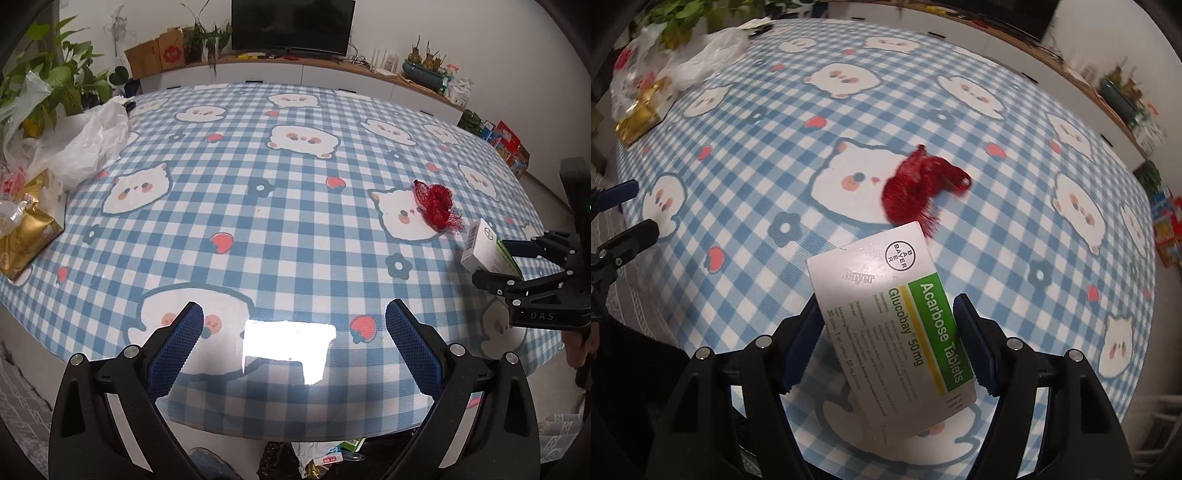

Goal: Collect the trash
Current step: 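Grasp the red mesh net with the left tool while the right tool holds the box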

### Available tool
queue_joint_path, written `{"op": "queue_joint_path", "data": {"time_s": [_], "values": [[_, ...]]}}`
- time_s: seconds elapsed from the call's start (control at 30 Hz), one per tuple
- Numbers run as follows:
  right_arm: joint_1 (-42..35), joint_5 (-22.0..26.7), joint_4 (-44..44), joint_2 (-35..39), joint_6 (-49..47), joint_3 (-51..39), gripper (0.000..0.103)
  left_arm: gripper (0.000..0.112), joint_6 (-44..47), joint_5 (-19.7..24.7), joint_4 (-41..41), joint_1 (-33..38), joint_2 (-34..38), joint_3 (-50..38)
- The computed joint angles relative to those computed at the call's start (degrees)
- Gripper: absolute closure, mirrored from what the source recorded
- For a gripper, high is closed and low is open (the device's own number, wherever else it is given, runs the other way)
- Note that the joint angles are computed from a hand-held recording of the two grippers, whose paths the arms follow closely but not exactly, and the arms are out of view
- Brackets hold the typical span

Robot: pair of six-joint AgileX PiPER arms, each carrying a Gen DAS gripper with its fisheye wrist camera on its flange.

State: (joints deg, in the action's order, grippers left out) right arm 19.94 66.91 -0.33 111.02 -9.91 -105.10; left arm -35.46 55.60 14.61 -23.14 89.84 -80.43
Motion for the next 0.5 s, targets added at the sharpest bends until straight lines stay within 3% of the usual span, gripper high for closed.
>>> {"op": "queue_joint_path", "data": {"time_s": [0.23, 0.5], "values": [[-4.09, -6.86, -1.6, -11.9, 15.34, 14.07, 0.035, 0.015, -2.45, 1.6, 2.83, -3.34, 3.5, -4.97], [-7.05, -11.73, -4.19, -22.65, 23.75, 26.28, 0.035, 0.015, -3.32, 3.86, 3.83, -7.28, 10.81, -14.49]]}}
